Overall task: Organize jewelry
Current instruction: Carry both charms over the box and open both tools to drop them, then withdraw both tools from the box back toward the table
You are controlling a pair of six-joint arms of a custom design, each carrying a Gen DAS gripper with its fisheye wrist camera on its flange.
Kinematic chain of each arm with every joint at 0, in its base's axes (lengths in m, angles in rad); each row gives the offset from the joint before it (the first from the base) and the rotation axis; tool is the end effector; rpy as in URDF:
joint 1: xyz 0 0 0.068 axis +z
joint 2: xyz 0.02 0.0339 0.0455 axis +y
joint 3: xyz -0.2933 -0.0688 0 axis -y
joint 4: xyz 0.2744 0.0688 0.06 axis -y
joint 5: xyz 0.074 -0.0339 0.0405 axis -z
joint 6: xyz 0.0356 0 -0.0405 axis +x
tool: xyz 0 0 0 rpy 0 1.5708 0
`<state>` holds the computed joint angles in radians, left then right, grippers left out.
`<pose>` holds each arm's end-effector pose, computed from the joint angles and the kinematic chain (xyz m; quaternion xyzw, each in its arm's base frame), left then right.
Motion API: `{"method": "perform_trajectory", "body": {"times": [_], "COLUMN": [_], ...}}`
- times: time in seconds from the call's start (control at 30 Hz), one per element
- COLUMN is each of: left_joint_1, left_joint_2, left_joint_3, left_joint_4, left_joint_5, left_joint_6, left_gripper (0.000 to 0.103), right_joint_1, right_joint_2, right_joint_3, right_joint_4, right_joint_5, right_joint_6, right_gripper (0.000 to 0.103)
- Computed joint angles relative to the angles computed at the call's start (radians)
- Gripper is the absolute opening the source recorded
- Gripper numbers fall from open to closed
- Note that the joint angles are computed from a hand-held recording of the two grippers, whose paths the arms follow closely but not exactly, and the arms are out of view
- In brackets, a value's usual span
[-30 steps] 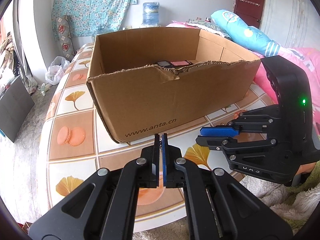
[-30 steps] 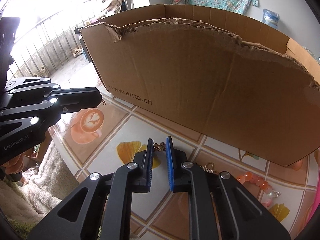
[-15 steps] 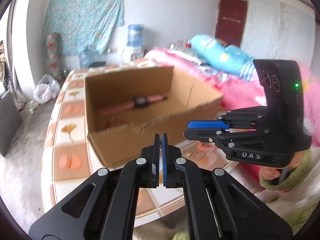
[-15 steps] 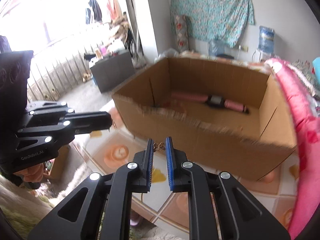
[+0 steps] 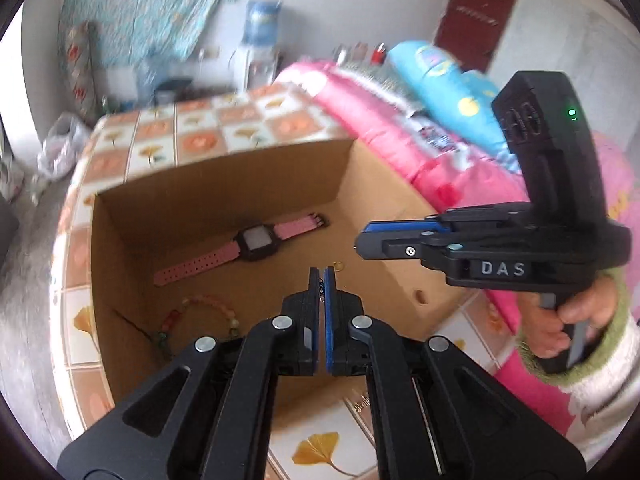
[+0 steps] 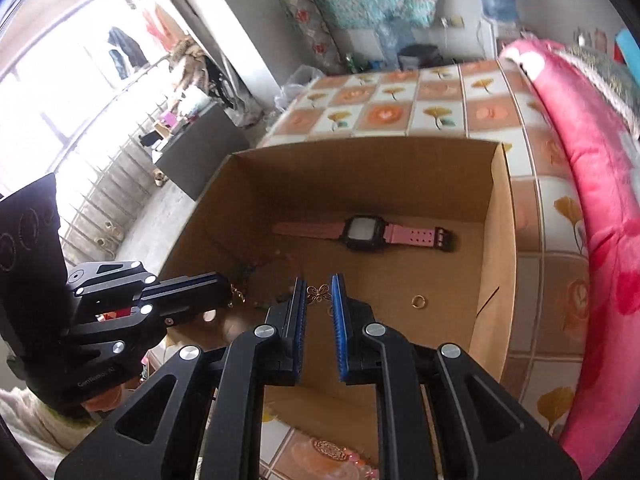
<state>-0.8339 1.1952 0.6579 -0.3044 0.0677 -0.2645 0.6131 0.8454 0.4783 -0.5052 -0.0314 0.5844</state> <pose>0.1674 -0.1881 0.2158 0.2738 0.8928 -0.2130 0.2874 0.1413 0.1008 0.2066 -0.0189 0.9393 0.2050 0.2743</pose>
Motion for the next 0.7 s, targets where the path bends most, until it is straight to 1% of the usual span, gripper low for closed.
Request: {"method": "perform_trajectory", "body": {"times": [0.03,0.07,0.1,0.13,0.17,0.2,0.23,0.3,0.4,0.5,0.53,0.6,0.7], "left_joint_1": [0.029,0.048,0.065,0.081,0.088,0.095,0.103,0.124,0.133,0.136,0.140,0.138,0.120], "left_joint_2": [0.068,0.118,0.170,0.191,0.225,0.253,0.266,0.289,0.295,0.295,0.284,0.255,0.182], "left_joint_3": [0.028,0.047,0.073,0.076,0.093,0.108,0.111,0.116,0.114,0.112,0.103,0.086,0.046], "left_joint_4": [0.005,0.005,0.008,0.014,0.009,0.002,0.004,0.016,0.020,0.025,0.030,0.029,0.025], "left_joint_5": [0.028,0.039,0.052,0.059,0.044,0.040,0.053,0.083,0.089,0.084,0.088,0.083,0.052], "left_joint_6": [-0.005,-0.007,-0.007,-0.006,-0.017,-0.031,-0.041,-0.051,-0.054,-0.058,-0.062,-0.069,-0.083], "left_gripper": [0.002,0.002,0.002,0.002,0.002,0.005,0.012,0.022,0.022,0.023,0.023,0.024,0.029], "right_joint_1": [-0.053,-0.101,-0.117,-0.146,-0.164,-0.177,-0.175,-0.202,-0.219,-0.208,-0.206,-0.207,-0.210], "right_joint_2": [0.048,0.114,0.151,0.196,0.220,0.243,0.254,0.264,0.248,0.203,0.186,0.146,0.035], "right_joint_3": [0.003,0.009,0.018,0.024,0.021,0.026,0.028,0.029,0.017,0.015,0.009,0.000,-0.024], "right_joint_4": [0.026,0.056,0.059,0.080,0.102,0.112,0.116,0.130,0.146,0.120,0.113,0.099,0.074], "right_joint_5": [-0.059,-0.096,-0.104,-0.137,-0.158,-0.160,-0.161,-0.184,-0.200,-0.177,-0.173,-0.166,-0.171], "right_joint_6": [-0.032,-0.054,-0.062,-0.084,-0.090,-0.093,-0.091,-0.098,-0.100,-0.090,-0.084,-0.070,-0.039], "right_gripper": [0.013,0.013,0.013,0.013,0.013,0.014,0.014,0.014,0.014,0.015,0.016,0.020,0.020]}}
